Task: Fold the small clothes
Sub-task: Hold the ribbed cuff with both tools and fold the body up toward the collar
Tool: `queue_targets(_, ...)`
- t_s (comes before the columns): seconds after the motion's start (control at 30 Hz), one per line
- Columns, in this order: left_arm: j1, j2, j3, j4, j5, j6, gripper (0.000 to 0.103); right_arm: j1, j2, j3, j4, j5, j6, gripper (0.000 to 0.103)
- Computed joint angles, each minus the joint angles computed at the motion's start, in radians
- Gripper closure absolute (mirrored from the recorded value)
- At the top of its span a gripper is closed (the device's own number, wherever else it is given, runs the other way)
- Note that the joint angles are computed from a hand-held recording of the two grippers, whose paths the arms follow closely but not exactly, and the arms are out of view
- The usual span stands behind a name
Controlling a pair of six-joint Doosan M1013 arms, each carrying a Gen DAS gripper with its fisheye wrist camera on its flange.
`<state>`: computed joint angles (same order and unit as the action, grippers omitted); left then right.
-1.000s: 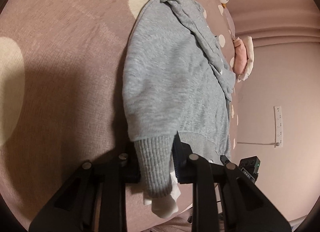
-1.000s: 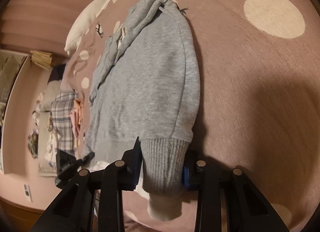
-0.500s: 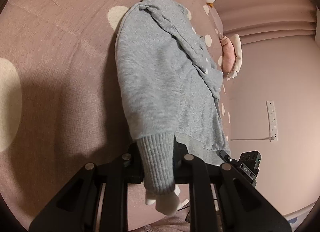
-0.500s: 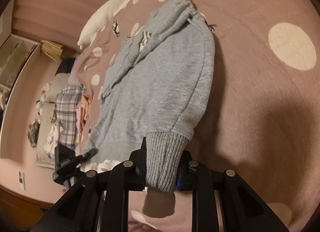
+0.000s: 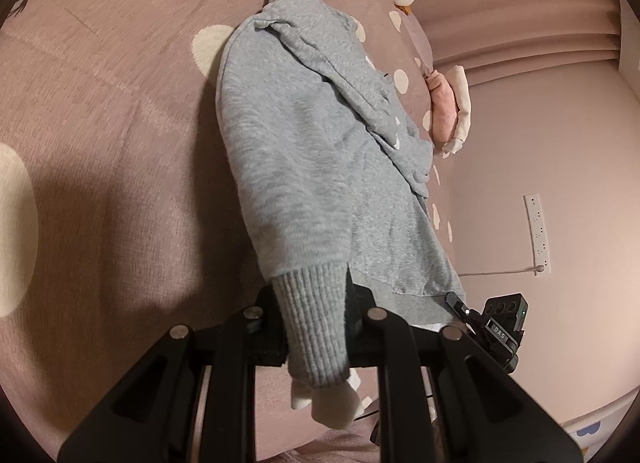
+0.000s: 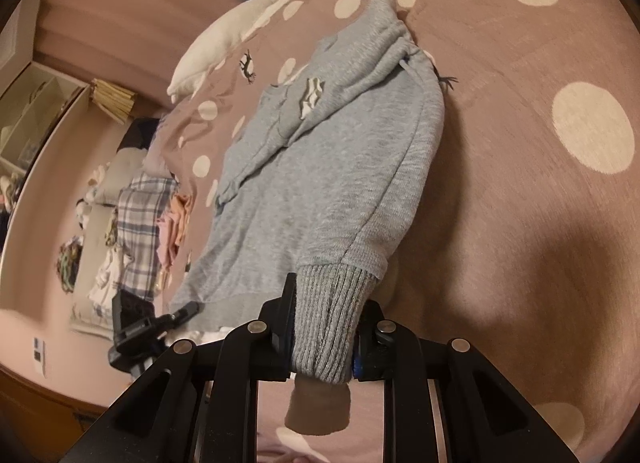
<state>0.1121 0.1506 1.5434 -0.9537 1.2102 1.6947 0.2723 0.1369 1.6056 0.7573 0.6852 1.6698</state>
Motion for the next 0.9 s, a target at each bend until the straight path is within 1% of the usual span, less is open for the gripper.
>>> queue_targets(0.27, -0.001, 0.004, -0.007, 0.002, 0.008, 0.010, 0.087, 0.001, 0.012, -0.024, 0.002, 0.010, -0.018, 0.081)
queue_targets(0.9, -0.016, 0.005, -0.023, 0.007, 0.002, 0.015, 0.087, -0.004, 0.015, -0.036, 0.031, 0.017, -0.062, 0.081)
